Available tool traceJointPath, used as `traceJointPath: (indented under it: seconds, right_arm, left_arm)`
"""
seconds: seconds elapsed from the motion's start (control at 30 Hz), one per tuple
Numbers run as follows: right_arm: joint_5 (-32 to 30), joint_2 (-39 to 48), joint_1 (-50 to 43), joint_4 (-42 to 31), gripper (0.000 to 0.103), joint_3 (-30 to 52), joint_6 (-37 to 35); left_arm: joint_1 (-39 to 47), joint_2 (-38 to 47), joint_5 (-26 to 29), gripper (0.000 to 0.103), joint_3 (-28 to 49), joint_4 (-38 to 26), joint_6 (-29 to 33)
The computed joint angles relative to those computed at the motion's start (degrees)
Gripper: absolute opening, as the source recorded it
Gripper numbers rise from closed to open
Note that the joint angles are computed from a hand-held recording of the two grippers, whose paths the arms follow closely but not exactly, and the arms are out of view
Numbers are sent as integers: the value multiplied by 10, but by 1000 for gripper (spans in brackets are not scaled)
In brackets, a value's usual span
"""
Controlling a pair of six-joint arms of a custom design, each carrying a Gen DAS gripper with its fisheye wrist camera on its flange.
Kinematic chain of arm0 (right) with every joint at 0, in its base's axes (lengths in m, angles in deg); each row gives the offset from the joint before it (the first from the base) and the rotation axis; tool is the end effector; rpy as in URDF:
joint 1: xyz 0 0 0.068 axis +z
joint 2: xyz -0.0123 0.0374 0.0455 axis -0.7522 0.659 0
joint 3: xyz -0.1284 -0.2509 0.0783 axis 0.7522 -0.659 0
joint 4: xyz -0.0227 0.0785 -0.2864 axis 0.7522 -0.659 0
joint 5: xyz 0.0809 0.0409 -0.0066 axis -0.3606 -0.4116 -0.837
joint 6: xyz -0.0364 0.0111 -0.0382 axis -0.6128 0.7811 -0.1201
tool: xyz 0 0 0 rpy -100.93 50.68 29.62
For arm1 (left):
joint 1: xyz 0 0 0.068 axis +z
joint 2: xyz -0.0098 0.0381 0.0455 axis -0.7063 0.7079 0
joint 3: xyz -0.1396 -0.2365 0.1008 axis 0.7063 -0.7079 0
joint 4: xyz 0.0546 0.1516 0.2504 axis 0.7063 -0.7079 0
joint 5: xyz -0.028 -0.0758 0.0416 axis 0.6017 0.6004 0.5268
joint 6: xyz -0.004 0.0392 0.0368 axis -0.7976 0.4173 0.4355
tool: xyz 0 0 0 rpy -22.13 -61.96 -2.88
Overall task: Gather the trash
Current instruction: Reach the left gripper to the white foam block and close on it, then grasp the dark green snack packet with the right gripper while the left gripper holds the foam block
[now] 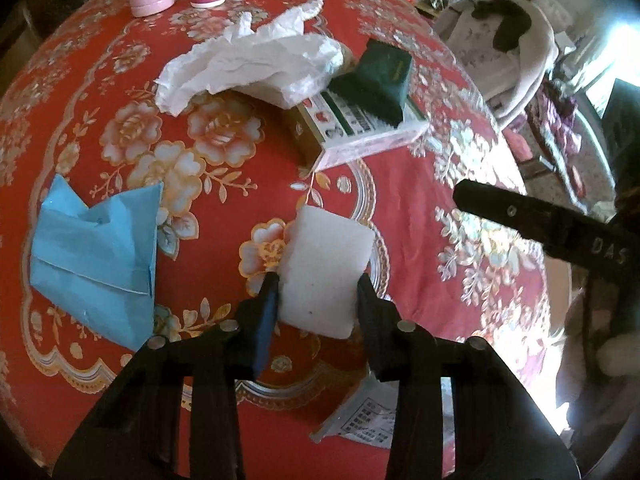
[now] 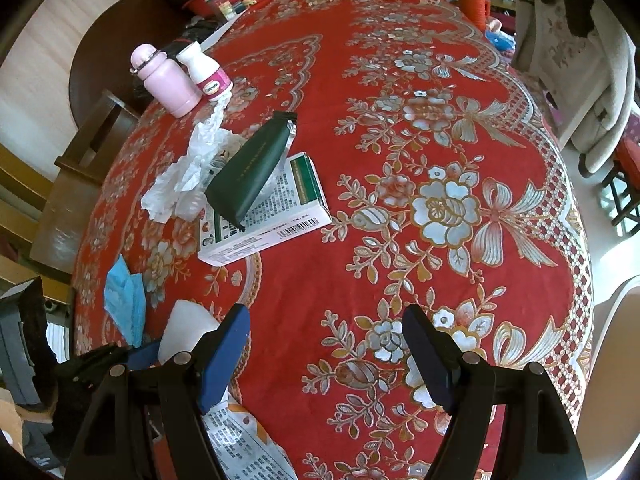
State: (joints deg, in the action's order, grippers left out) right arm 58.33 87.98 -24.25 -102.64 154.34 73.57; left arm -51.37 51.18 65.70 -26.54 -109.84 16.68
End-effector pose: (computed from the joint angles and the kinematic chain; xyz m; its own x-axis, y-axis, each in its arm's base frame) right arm 0.3649 0.1793 0.2142 -0.8706 -0.3568 -0.3388 -0.4629 0.8273 0.3182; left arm 0.2503 -0.0323 0.1949 -0.8829 -0.3412 -0.3227 -0.2580 0.9265 -0.2738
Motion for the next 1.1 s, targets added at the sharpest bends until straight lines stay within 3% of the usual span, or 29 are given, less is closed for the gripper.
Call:
traceJointPath:
  seconds: [0.33,0.6,0.67,0.8,0.93,1.1]
  right_arm:
    - [23,42,27,4,76,79,44]
    - [95,116,67,-12,76,182,99]
    - [110,132,76,-19,69,204,109]
    - [136,158,89,-27,67,235,124]
    - [145,172,95,-41,40,247,129]
    - [115,137,83,-14,31,200,127]
  left_arm:
    - [53,-9,-13,33,39,-7,16]
    - [98,2,4,33,61,-13,70]
    - [111,4,13,33,66,-16,89]
    - [135,6,32,33,73,-27,119]
    - [157,14,53,33,80,-31,146]
    - [168,20,75,33,88,-32,170]
